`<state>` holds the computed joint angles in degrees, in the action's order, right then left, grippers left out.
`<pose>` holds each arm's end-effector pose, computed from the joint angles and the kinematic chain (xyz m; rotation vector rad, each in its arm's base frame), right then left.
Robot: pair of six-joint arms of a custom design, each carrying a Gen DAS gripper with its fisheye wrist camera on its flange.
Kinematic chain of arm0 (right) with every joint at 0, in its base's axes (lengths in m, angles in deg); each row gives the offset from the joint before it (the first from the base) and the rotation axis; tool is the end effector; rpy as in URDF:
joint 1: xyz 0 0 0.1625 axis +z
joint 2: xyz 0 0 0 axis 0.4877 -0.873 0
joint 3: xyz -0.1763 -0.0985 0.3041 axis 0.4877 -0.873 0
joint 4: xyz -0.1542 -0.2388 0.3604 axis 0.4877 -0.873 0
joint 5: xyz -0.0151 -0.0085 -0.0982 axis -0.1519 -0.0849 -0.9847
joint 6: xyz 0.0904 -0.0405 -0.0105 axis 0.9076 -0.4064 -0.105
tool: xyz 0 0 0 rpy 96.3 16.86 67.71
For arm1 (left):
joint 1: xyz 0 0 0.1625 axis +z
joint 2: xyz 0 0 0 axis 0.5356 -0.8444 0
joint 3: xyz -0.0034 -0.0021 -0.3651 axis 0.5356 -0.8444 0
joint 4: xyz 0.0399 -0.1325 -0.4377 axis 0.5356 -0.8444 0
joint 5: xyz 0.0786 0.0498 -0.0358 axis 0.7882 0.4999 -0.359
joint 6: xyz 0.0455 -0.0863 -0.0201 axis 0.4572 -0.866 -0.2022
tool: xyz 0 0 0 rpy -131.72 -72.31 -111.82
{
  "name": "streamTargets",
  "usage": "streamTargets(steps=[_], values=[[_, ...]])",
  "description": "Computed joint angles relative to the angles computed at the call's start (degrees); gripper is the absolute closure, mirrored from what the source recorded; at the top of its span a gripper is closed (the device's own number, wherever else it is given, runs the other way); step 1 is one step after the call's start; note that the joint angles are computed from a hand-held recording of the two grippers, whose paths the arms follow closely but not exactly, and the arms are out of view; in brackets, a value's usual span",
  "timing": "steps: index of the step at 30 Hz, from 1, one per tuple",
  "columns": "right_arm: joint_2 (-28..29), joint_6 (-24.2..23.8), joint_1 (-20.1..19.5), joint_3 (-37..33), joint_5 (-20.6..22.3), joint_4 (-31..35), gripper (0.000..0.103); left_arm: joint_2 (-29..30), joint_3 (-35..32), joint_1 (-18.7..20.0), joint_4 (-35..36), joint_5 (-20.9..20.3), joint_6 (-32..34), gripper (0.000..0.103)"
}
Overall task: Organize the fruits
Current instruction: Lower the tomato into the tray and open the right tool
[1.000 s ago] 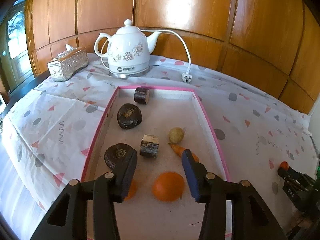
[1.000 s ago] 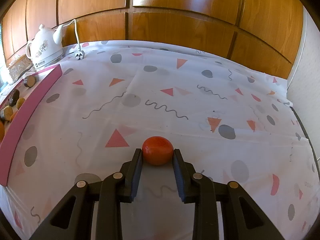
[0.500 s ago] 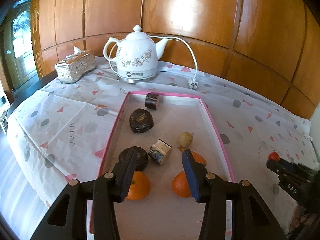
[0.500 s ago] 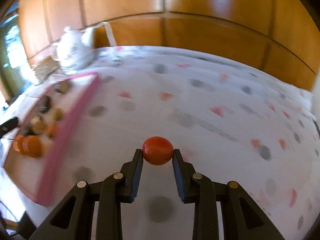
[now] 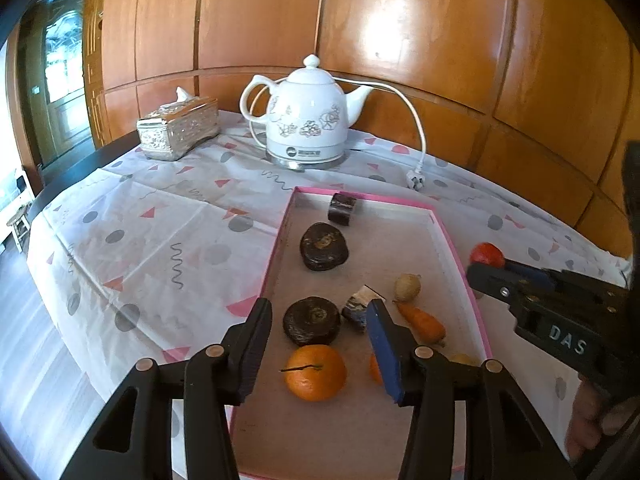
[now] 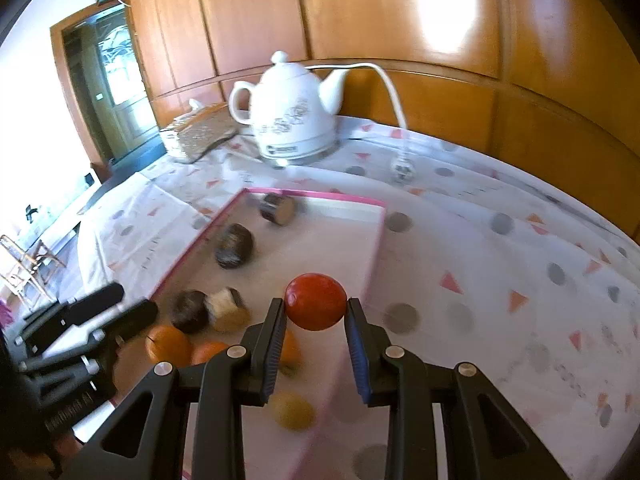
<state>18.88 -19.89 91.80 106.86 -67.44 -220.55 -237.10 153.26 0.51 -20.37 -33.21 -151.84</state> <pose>0.3794 -0.4213 -0.0971 1.3893 -2.5109 0.3804 -0.0107 -0.2766 0.2459 -0.3479 1.9280 -1.2237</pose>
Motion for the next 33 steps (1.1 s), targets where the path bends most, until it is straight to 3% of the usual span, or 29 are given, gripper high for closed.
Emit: streamTargets(steps=[7,21,33], values=[[3.97,1.72,1.72,-5.02,0.59,4.66,0.073,-1.00,-0.54,0.08,3.20,-0.18,-2.81,0.052],[10.35,2.72,2.81,-11.32,-2.64,9.17,0.072,-1.81,-0.89,0.77,5.39,-0.62,-5.07,0.052],[10.18,4.41,2.64,-10.48,-3.08,8.85,0.066,-0.95,-1.59,-1.30,9.72,-1.76,-9.68,0.044]])
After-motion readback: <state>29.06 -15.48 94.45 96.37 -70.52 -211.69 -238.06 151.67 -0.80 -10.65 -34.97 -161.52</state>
